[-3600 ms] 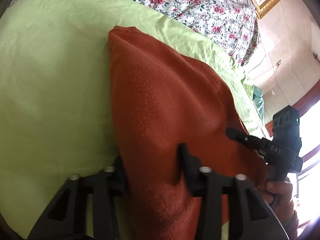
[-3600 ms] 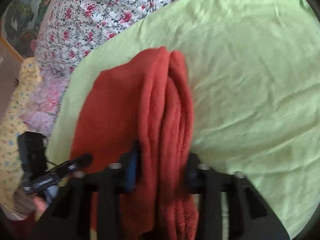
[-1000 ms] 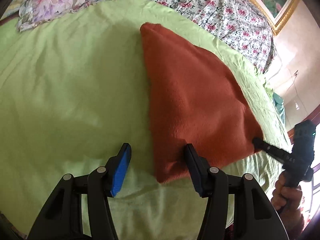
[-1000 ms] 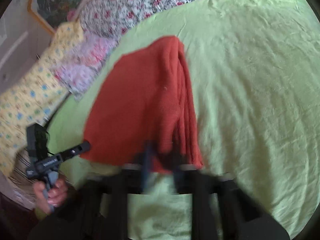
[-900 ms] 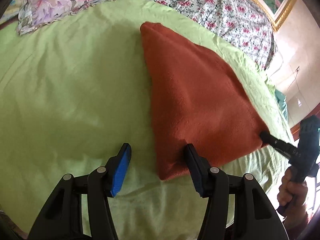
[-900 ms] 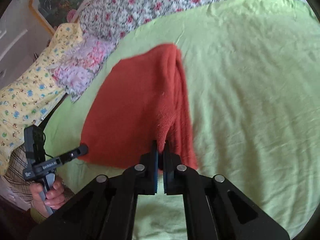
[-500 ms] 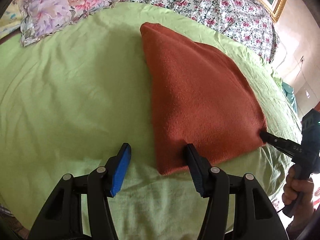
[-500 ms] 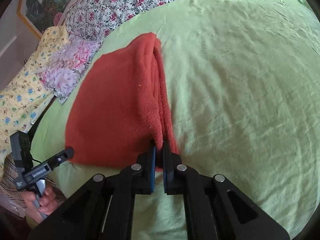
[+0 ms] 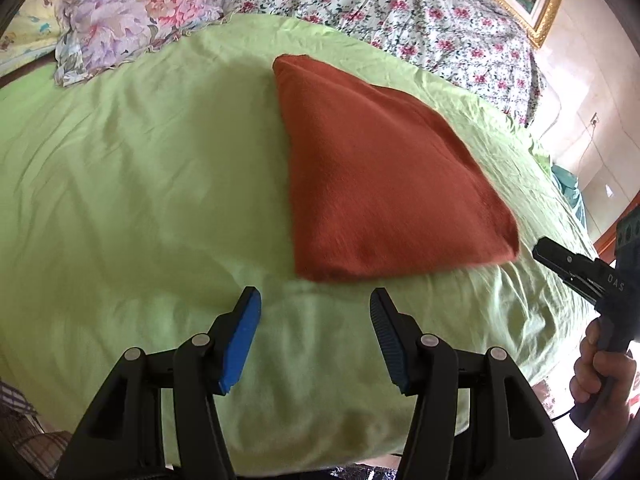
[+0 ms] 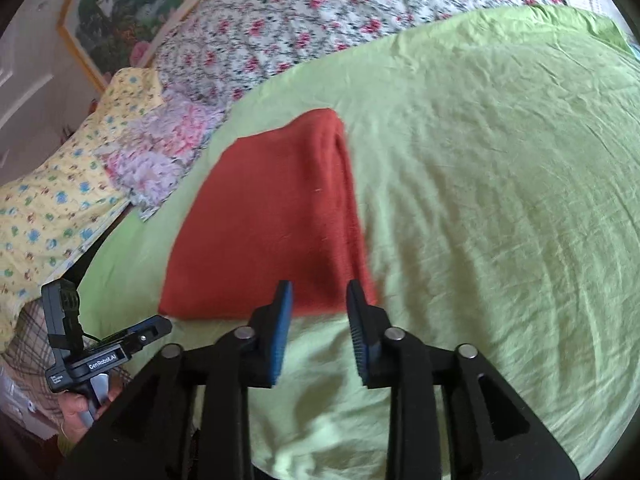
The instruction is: Fold small clothes
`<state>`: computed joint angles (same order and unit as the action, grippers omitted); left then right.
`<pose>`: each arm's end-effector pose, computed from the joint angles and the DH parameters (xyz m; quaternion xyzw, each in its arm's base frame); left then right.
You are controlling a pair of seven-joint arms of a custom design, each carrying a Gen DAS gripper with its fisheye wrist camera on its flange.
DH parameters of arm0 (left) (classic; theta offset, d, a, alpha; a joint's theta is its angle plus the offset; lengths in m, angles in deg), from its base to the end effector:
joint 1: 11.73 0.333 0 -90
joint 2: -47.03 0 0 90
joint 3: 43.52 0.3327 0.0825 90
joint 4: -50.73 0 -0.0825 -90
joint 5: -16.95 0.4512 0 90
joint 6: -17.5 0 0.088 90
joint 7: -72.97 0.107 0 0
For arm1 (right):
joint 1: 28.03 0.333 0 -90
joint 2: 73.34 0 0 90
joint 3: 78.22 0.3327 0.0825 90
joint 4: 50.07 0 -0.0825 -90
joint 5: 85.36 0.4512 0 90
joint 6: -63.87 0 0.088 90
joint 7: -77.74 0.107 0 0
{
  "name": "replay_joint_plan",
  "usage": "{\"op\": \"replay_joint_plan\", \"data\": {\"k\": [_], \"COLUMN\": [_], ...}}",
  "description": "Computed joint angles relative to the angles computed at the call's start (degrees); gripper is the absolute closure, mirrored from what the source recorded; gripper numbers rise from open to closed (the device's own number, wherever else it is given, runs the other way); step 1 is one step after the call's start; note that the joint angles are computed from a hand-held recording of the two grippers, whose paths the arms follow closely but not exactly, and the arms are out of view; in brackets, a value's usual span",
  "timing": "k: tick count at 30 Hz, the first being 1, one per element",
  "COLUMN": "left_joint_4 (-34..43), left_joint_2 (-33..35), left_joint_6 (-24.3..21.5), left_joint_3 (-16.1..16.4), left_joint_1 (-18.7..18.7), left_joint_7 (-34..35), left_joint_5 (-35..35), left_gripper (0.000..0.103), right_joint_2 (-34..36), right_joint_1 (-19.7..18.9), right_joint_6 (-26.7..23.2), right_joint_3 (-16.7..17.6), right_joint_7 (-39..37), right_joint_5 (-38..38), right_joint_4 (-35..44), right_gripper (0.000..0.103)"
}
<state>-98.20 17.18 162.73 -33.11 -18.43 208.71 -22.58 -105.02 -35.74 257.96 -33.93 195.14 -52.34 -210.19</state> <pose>0.4650 0.0370 0.4515 -0.5759 0.7376 -0.3429 0.0820 0.3862 0.2064 0.4237 -0.4915 0.7033 -0.2160 0.4660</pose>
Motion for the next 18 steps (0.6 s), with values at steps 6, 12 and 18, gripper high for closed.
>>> {"op": "replay_joint_plan", "data": {"k": [6,12,18], "left_joint_4": [-5.38,-3.84,8.24], "left_joint_2": [-6.34,-6.22,5.41], "left_joint_6": [1.66,3.36,2.96], "left_joint_3": [0.84,3.81,3.34], "left_joint_1": [-0.65,-4.39,-6.25], "left_joint_7": [2.03,4.32,3.42], "left_joint_5": [0.28,-0.08,-6.14], "left_gripper": [0.040,0.040,0.036], "right_joint_2": [0.92,1.75,2.37], "right_joint_1": [0.87,1.43,-3.84], "right_joint_6": [0.31,0.93,1.56], "right_joint_3": [2.02,1.86,2.65], "right_joint_7": [-1.16,-2.78,-4.52], "right_joint_5": [-0.16,-0.45,-0.28], "right_joint_4": [-0.03,0.60,5.13], "right_gripper": [0.066,0.065,0.055]}}
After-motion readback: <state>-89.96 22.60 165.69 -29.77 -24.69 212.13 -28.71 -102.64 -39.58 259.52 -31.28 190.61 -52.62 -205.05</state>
